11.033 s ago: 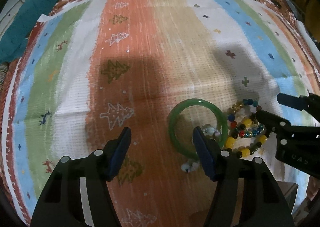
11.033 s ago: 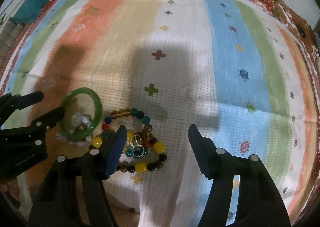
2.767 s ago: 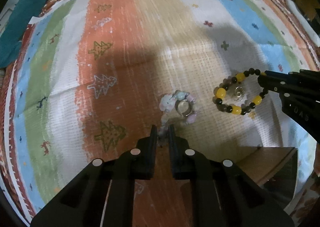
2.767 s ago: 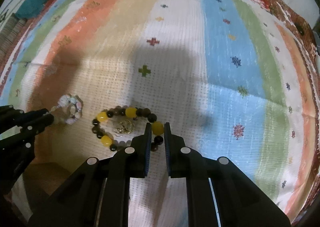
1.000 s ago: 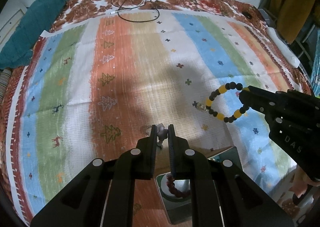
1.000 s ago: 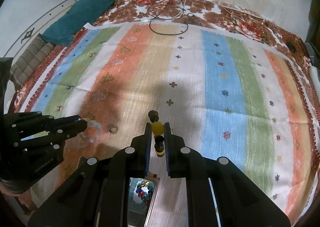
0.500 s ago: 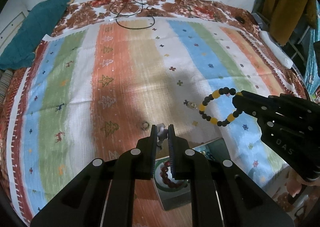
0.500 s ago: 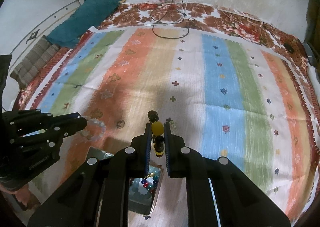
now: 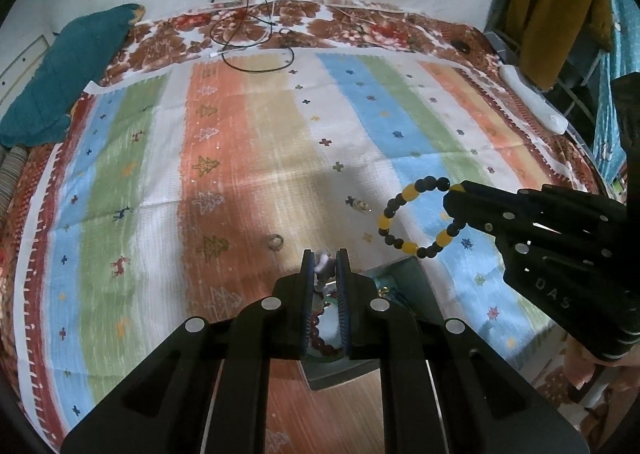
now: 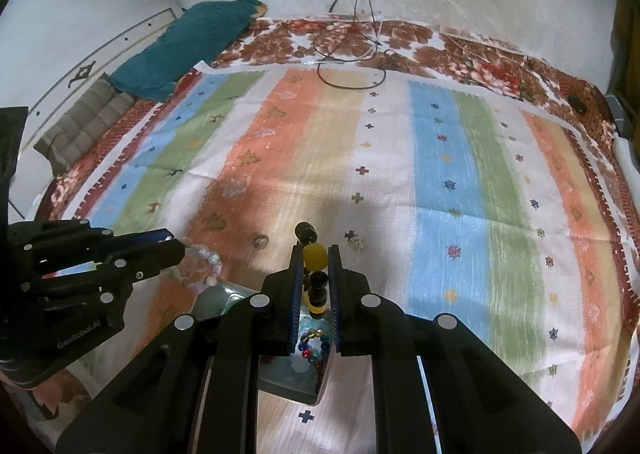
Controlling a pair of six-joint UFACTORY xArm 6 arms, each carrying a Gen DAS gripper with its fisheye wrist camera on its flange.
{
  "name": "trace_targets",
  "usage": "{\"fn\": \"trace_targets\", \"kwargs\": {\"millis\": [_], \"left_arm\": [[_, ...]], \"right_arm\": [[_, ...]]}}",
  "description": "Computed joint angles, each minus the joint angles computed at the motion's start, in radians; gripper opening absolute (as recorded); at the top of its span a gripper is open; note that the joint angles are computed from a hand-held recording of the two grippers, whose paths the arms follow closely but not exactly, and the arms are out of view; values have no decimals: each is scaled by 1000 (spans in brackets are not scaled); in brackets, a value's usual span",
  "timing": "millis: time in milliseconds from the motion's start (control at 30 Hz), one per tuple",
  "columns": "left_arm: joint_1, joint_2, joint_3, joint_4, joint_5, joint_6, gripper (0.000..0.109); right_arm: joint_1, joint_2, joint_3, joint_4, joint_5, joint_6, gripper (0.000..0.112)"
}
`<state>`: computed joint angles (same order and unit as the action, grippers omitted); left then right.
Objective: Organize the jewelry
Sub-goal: 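Lift both held bracelets and carry them over the tin box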
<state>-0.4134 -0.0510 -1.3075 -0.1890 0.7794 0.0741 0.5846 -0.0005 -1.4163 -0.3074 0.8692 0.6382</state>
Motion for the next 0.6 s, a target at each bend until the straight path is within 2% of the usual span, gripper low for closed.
{"fn": "trace_targets", "kwargs": {"millis": [600], "left_arm": [[-15, -67, 71, 0, -17, -6, 10]], "right_arm": [[40, -67, 73, -24, -11, 41, 13]]}}
